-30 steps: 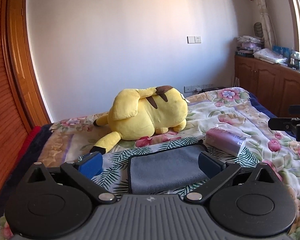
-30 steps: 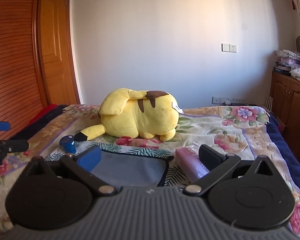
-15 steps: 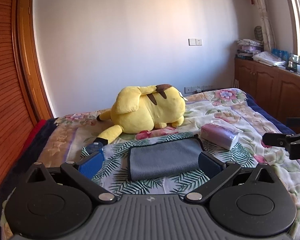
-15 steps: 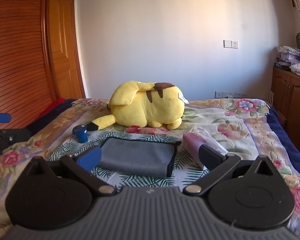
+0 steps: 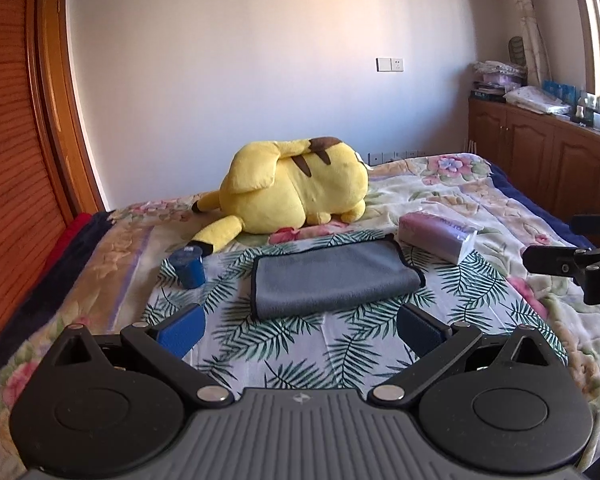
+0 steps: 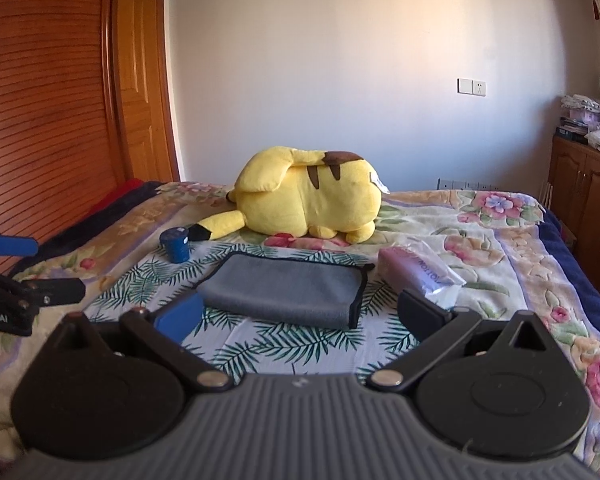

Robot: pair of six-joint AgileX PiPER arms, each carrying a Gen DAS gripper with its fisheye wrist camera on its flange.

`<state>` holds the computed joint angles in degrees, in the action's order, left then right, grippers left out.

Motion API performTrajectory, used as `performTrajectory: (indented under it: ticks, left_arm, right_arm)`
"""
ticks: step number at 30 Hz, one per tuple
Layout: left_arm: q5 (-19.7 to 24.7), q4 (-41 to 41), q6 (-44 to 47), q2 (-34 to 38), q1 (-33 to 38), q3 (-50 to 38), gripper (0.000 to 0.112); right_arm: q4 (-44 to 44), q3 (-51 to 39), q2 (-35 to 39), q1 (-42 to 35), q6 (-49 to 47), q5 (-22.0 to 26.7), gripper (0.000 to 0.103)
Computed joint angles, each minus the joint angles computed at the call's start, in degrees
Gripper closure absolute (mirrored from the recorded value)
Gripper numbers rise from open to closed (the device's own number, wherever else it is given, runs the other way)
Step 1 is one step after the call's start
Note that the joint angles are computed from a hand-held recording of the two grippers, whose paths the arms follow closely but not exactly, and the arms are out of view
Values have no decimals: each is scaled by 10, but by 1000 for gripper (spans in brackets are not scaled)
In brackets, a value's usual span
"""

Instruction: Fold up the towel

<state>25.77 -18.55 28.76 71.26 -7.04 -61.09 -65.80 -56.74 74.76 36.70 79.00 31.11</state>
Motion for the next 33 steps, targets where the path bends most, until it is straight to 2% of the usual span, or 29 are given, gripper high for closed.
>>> performTrajectory:
  ticks: [6,15,19,24,29,33]
  left_arm:
    - [-32,-16,6,-8,-3,48,9]
    - [-72,-25,6,-31,-16,120,9]
    - [-85,-45,14,-40,-17,148,9]
    - [-105,-13,-20,-50,-26,181,9]
    - [-126,-34,2,-57,-22,211,9]
    - [-151,-4,-37,-51,-28,229,9]
  right_arm:
    - [-79,41,5,23,111,21,0]
    - [-120,94,3,52,212,49,0]
    - [-127,109,5,64,236,61,0]
    - [-139,123,4,88,265,82,0]
    - [-147,135,5,106,285,95,0]
    - [-173,145,16,113,318,105,0]
